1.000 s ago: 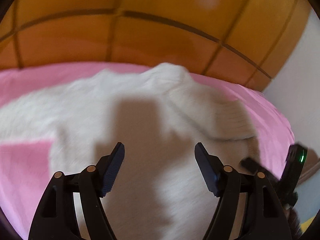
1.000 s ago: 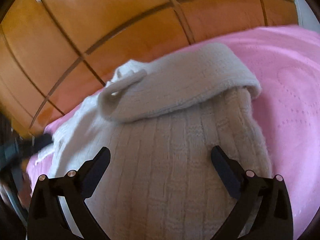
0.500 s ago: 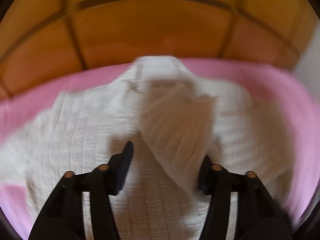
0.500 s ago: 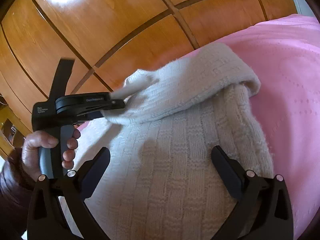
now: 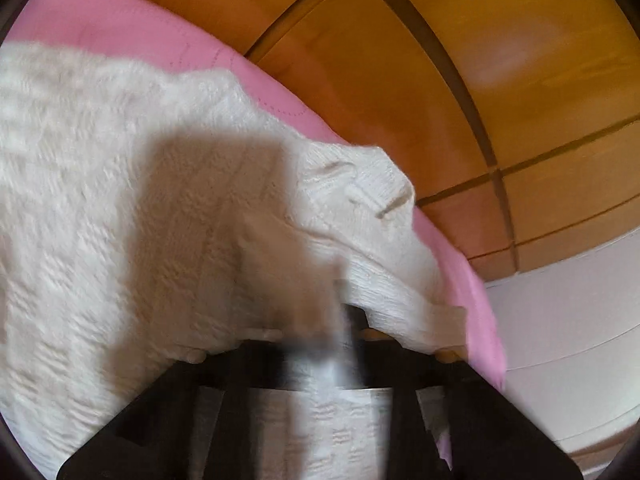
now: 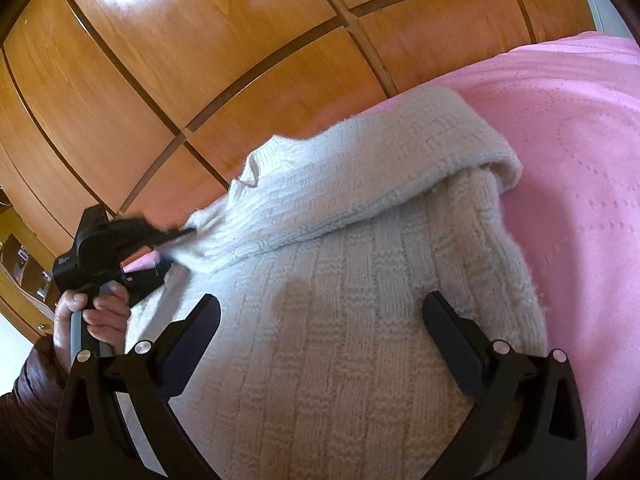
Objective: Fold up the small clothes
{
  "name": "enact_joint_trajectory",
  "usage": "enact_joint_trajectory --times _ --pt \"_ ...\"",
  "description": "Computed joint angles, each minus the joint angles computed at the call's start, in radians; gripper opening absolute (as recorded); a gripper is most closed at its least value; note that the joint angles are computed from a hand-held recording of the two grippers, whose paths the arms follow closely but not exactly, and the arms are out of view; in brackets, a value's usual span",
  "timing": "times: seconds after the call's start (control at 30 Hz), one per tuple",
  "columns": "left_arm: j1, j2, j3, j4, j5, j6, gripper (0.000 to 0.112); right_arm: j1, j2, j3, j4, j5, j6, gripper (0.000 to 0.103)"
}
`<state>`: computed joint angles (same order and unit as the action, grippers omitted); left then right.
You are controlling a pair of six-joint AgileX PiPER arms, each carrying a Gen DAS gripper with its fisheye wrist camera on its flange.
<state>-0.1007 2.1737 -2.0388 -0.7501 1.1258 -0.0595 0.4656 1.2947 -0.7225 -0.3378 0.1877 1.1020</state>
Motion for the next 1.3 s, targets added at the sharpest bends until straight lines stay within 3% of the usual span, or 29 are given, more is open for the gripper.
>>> enact_joint_trajectory --times 0.17,0.23,0.3,0.4,0.53,0.6,0.7,0.8,0.9,1.2,1.3 --pt "0.051 -0.064 0.022 -0.046 -0.023 0.073 0.006 0.017 0.027 -0.030 -0.062 0.026 0.062 0.101" --pt "0.058 -0.084 0.032 0.012 -0.026 0.083 0.006 0.020 0.033 -0.040 -0.060 0.038 0.063 0.101" --pt "0.062 -0.086 0.038 0.076 -0.017 0.094 0.006 0.030 0.052 -0.084 -0.025 0.093 0.023 0.101" --pt "0.066 -0.101 0.090 0.131 -0.033 0.135 0.006 0.012 0.076 -0.189 0.167 0.224 -0.160 0.101" --pt "0.074 -0.095 0.106 0.151 -0.039 0.146 0.008 0.002 0.097 -0.308 0.060 0.272 -0.076 0.101" --pt "0.061 -0.083 0.091 0.192 -0.054 0.121 0.016 -0.009 0.168 -0.420 0.046 0.326 -0.108 0.101" --pt "0.034 -0.086 0.089 0.326 -0.101 0.050 0.034 -0.006 0.344 -0.615 -0.022 0.506 -0.115 0.101" --pt "0.021 -0.110 0.127 0.462 -0.154 0.041 0.034 -0.009 0.493 -0.718 0.013 0.603 -0.166 0.101" --pt "0.032 -0.151 0.188 0.535 -0.193 0.023 0.034 0.074 0.561 -0.761 -0.172 0.691 -0.066 0.101" --pt "0.275 -0.289 0.353 0.319 -0.106 0.171 0.034 0.083 0.555 -0.735 -0.212 0.680 -0.020 0.101" --pt "0.420 -0.307 0.393 0.205 -0.045 0.236 0.034 0.106 0.562 -0.783 -0.223 0.746 -0.017 0.101"
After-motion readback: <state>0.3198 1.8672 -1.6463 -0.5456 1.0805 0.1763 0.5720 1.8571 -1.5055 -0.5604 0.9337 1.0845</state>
